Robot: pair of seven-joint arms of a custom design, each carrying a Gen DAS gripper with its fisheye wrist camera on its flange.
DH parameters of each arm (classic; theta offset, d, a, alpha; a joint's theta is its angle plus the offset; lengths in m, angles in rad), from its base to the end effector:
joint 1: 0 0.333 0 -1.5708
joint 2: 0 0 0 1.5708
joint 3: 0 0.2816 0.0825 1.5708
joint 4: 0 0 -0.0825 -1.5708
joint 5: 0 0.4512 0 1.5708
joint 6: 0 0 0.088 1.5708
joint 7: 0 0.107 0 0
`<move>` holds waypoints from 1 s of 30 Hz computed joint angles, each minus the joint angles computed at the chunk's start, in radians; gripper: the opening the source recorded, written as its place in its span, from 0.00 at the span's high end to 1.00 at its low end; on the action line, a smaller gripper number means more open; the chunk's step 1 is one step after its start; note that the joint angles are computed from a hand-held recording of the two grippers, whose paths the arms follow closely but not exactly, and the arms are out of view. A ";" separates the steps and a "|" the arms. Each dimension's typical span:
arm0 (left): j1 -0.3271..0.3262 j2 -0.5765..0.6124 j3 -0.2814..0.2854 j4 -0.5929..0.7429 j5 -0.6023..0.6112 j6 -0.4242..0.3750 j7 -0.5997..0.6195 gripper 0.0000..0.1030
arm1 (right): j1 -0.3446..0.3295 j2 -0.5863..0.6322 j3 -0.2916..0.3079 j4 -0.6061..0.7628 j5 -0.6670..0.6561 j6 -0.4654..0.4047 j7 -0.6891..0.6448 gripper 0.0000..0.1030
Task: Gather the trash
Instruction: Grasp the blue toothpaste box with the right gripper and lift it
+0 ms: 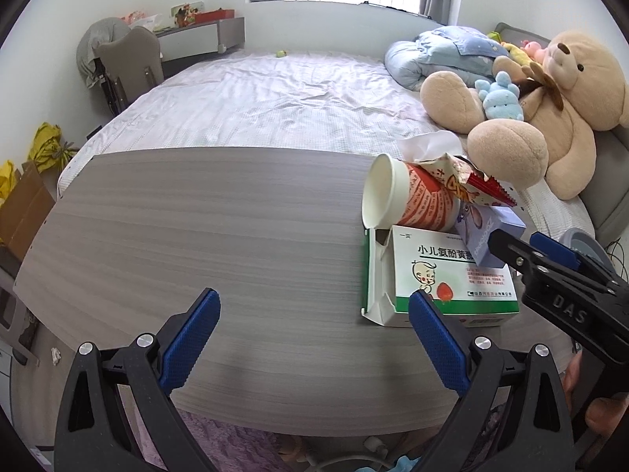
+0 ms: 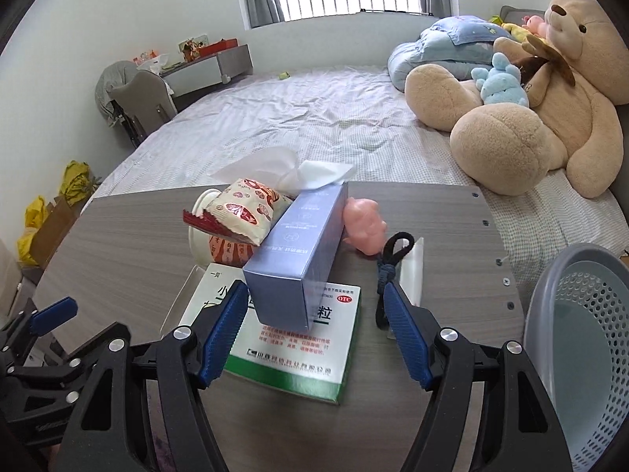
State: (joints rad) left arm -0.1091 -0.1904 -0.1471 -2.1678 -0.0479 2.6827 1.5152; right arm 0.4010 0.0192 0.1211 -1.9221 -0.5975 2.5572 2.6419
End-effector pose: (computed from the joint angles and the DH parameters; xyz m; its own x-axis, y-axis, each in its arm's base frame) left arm 0.5911 -0.1563 0.4967 -0.1907 -0.9803 0.0521 -0.7560 0.1127 -0.6448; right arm 0.5778 0.3413 0.4878 -0.0938 -0.9858 -0.1395 -0.7227 0.1638 -0.6715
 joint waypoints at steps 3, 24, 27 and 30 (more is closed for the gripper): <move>0.002 0.003 0.005 0.001 -0.010 0.000 0.002 0.08 | 0.005 0.028 -0.001 0.029 -0.009 -0.008 0.000 0.34; -0.008 -0.022 0.007 -0.022 -0.056 0.005 0.052 0.08 | -0.011 -0.151 0.034 -0.164 -0.092 0.055 0.054 0.69; -0.013 -0.029 0.006 -0.029 -0.056 0.006 0.057 0.08 | -0.031 -0.210 0.054 -0.234 -0.069 0.079 0.047 0.69; -0.018 -0.032 0.005 -0.031 -0.056 0.005 0.062 0.08 | -0.044 -0.248 0.070 -0.284 -0.028 0.081 0.020 0.69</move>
State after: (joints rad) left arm -0.1267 -0.2223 -0.1422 -2.1992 -0.1041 2.6873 1.5772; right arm 0.3570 -0.2290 0.1910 -2.2064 -0.6258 2.6387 2.6624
